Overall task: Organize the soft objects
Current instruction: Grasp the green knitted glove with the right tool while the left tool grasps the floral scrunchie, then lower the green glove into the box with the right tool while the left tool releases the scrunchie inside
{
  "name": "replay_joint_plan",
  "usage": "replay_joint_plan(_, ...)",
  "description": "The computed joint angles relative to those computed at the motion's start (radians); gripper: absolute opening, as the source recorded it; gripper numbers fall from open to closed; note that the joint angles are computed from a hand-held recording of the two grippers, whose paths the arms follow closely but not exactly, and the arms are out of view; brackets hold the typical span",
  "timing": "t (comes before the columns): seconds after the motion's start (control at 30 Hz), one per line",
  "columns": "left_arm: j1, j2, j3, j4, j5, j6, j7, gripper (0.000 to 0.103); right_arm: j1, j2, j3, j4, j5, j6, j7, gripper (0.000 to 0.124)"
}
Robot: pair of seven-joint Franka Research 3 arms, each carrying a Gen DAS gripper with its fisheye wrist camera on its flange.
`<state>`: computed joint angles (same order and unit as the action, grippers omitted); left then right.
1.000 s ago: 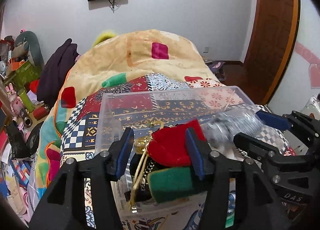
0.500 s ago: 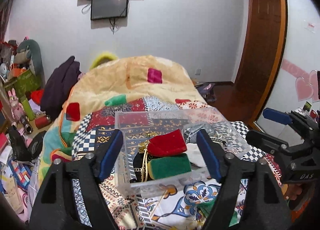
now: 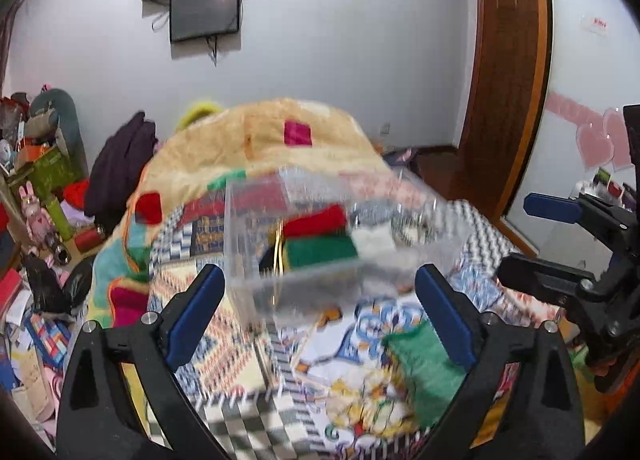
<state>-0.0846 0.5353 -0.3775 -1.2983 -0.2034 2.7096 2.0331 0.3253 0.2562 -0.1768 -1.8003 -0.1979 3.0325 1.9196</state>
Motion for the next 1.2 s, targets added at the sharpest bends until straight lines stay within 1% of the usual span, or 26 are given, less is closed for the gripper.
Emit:
replay_joint_plan(0.03,-0.002,-0.002,0.008,-0.01,0.006,-0.011,-0.008,0.097,-0.036,0.001,0.048,-0.008,0.051,-0.013,-0.047,0.102)
replay_joint_plan(0.1,0.001,-0.007,0.015,-0.033,0.008,-0.034,-0.021,0.097,-0.081,0.012,0.111,-0.013,0.136,-0.05,-0.123,0.102)
replay_joint_plan(0.17,0.008,-0.012,0.018,-0.056,0.004,-0.056,-0.027,0.097,-0.095,0.027,0.135,-0.009,0.19,-0.087,-0.165,0.102)
replay_joint_plan(0.23,0.008,-0.017,0.025,-0.078,0.006,-0.068,-0.036,0.097,-0.121,0.053,0.172,0.013,0.267,-0.14,-0.223,0.099)
replay_joint_plan(0.3,0.007,-0.017,0.03,-0.093,0.009,-0.083,-0.043,0.097,-0.133,0.071,0.188,0.033,0.317,-0.185,-0.267,0.088)
replay_joint_plan(0.33,0.008,-0.017,0.029,-0.099,0.007,-0.087,-0.042,0.097,-0.139,0.086,0.194,0.051,0.341,-0.216,-0.288,0.087)
replay_joint_plan(0.37,0.007,-0.016,0.029,-0.105,0.008,-0.094,-0.042,0.097,-0.141,0.09,0.199,0.052,0.362,-0.228,-0.304,0.083)
replay_joint_plan(0.43,0.003,-0.015,0.03,-0.114,0.012,-0.1,-0.042,0.091,-0.146,0.104,0.206,0.069,0.399,-0.262,-0.334,0.075)
replay_joint_plan(0.5,-0.002,-0.005,0.031,-0.105,0.021,-0.124,-0.035,0.08,-0.141,0.103,0.2,0.067,0.412,-0.272,-0.347,0.064)
replay_joint_plan(0.53,-0.007,0.0,0.034,-0.1,0.026,-0.134,-0.035,0.078,-0.144,0.102,0.203,0.065,0.427,-0.275,-0.359,0.062)
replay_joint_plan(0.6,-0.011,0.004,0.033,-0.099,0.029,-0.141,-0.028,0.07,-0.147,0.097,0.207,0.061,0.45,-0.279,-0.379,0.046)
replay_joint_plan(0.63,-0.009,0.005,0.03,-0.099,0.027,-0.146,-0.021,0.067,-0.149,0.096,0.208,0.059,0.46,-0.283,-0.39,0.042)
replay_joint_plan(0.67,-0.01,0.004,0.029,-0.103,0.027,-0.143,-0.017,0.063,-0.147,0.094,0.206,0.057,0.464,-0.285,-0.394,0.034)
replay_joint_plan(0.73,-0.007,-0.003,0.027,-0.116,0.024,-0.129,-0.004,0.057,-0.142,0.092,0.199,0.052,0.463,-0.286,-0.398,0.026)
replay_joint_plan(0.8,-0.002,-0.006,0.024,-0.123,0.019,-0.12,0.01,0.044,-0.133,0.086,0.187,0.045,0.449,-0.285,-0.39,0.016)
replay_joint_plan(0.83,-0.003,-0.007,0.024,-0.125,0.019,-0.116,0.012,0.041,-0.118,0.082,0.17,0.036,0.421,-0.274,-0.37,0.014)
replay_joint_plan(0.9,-0.003,-0.004,0.025,-0.121,0.016,-0.115,0.012,0.025,-0.098,0.079,0.144,0.03,0.375,-0.262,-0.329,0.012)
replay_joint_plan(0.97,0.0,0.0,0.024,-0.115,0.011,-0.119,0.013,0.017,-0.092,0.071,0.132,0.017,0.35,-0.246,-0.296,0.01)
replay_joint_plan(1.07,0.007,0.002,0.018,-0.112,-0.003,-0.118,0.02,0.012,-0.101,0.058,0.131,0.0,0.339,-0.22,-0.278,0.008)
replay_joint_plan(1.2,0.02,-0.021,0.002,-0.141,-0.027,-0.075,0.05,0.01,-0.1,0.026,0.123,-0.034,0.313,-0.165,-0.253,0.008)
